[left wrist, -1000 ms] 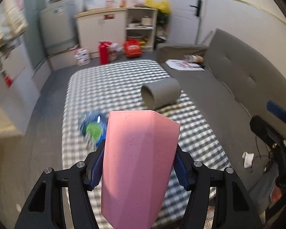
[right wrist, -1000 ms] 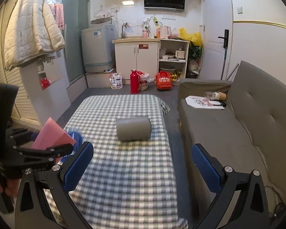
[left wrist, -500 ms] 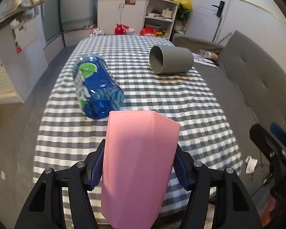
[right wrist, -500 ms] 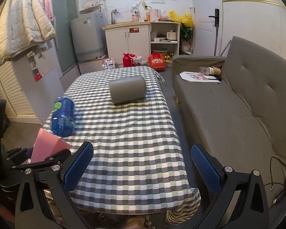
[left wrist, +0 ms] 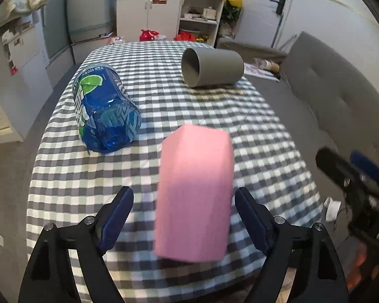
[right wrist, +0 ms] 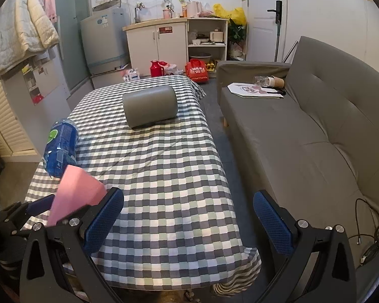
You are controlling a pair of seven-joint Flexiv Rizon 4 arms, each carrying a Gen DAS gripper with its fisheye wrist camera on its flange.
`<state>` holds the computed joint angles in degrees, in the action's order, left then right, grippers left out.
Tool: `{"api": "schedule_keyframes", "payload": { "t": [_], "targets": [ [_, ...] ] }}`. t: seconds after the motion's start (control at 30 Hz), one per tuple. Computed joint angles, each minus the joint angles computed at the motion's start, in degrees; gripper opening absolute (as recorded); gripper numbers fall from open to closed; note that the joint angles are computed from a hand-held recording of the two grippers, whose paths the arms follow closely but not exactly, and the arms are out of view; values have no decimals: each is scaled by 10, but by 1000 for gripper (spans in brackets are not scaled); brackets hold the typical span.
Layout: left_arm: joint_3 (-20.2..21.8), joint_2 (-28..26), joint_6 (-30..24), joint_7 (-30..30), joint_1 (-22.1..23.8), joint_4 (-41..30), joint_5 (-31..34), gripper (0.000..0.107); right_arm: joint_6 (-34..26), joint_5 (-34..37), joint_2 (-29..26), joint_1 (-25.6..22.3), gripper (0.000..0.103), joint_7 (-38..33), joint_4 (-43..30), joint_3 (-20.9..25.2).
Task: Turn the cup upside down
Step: 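Grasp the pink cup with the right tool while the left tool releases it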
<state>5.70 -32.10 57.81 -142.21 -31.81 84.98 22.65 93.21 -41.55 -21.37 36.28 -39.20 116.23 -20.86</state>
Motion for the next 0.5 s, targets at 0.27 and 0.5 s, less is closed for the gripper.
{"api": "schedule_keyframes", "payload": {
  "t": [0.27,0.5],
  "targets": [
    [0,56,30,-22,-9,60,15,85,36,-42,36,134,103,32,48,-162],
    [58,127,-26,-162,-73,65,210,91,62,-26,48,333,103,30,100,-366]
  ]
}}
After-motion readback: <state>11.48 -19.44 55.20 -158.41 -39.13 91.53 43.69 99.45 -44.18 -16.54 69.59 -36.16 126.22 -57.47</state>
